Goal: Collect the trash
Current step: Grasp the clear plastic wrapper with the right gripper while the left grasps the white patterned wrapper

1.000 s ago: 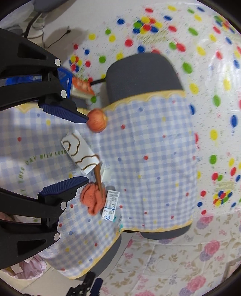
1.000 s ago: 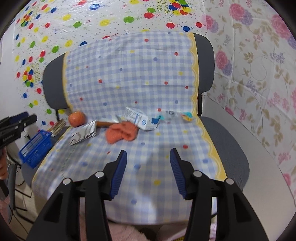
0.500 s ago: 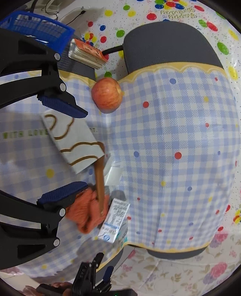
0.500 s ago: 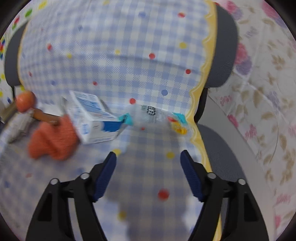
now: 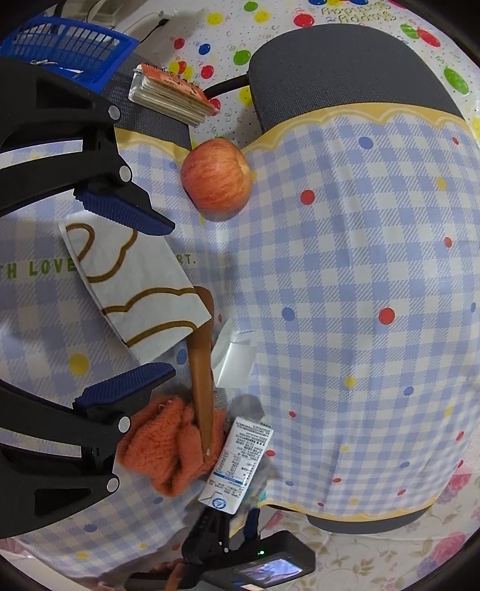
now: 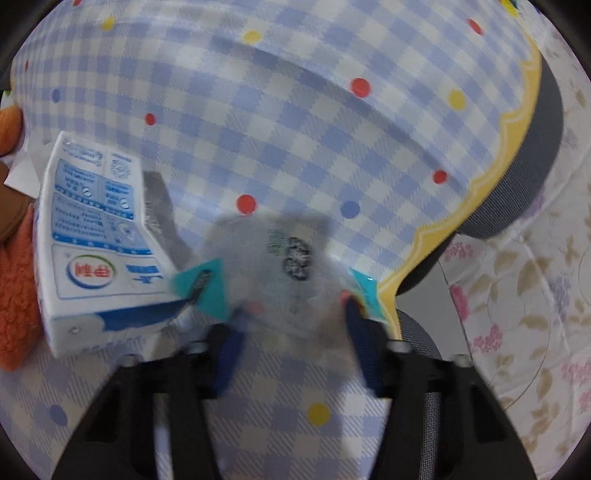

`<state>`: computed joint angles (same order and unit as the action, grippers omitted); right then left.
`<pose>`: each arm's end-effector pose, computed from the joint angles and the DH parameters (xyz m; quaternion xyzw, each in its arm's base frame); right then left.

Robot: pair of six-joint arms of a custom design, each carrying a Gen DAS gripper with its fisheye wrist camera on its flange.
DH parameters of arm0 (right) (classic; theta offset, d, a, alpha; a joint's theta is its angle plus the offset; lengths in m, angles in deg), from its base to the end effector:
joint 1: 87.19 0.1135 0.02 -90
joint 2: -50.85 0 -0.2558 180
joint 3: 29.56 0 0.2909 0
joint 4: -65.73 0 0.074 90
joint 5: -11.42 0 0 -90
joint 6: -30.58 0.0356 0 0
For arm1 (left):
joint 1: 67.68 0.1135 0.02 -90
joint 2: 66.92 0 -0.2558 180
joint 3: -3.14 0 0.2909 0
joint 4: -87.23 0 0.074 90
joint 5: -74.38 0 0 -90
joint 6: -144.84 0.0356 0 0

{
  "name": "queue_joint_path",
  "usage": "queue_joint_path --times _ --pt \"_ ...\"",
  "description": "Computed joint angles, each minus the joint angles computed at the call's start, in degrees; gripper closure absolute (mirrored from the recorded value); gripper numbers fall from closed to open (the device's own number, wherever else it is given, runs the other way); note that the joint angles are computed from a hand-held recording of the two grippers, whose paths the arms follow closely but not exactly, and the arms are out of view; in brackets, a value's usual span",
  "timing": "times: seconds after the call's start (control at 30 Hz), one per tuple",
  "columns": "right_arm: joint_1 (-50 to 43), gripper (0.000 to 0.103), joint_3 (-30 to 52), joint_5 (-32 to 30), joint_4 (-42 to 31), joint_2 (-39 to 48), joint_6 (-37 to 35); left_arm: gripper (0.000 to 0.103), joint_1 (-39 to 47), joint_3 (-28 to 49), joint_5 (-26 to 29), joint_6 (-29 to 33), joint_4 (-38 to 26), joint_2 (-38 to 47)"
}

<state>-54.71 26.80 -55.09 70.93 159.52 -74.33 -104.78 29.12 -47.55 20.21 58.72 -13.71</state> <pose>0.3048 0.1772 0.0475 -0.2981 0.8644 -0.1326 0.3827 0.1582 -0.0961 0.0991 -0.0612 0.9203 0.0471 0.3835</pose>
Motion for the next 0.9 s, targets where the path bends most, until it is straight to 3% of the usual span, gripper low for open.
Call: queue_joint_path --times 0.1,0.2,0.37,0.5,0.63,0.73,0.9 --pt "-0.06 0.091 -4.77 -1.99 -0.54 -6.90 3.09 0.031 -1.26 -1.62 -1.30 0.10 -4.42 -5.53" --pt "-1.40 0.100 -12.17 -4.62 -2.61 -19.82 9.23 0.026 -1.93 -2.66 -1.55 0.72 -8.10 -8.80" --pt "-1.57 0.100 -25.38 -12.50 -14.21 -50.66 20.73 0.022 -3.04 -4.35 -1.70 0.08 -9.96 -10.44" --pt "3.40 0.100 -30.48 -14.47 -23.04 -66.78 28.26 0.022 -4.12 -3.25 -1.65 -0.79 -5.64 -3.37" --pt "9.97 0.100 -31.83 -12.95 -25.65 -71.73 32.95 0.022 -3.29 -0.32 -0.63 0.37 1.66 8.04" --pt "12.88 0.100 -31.34 -11.98 -24.67 -70.12 33.84 0.022 -1.56 2.44 0.61 1.92 6.06 16.19" --pt "12.69 0.100 -30.95 -13.70 -21.95 -66.41 33.64 0.022 2.79 5.10 4.62 4.90 11.10 22.26"
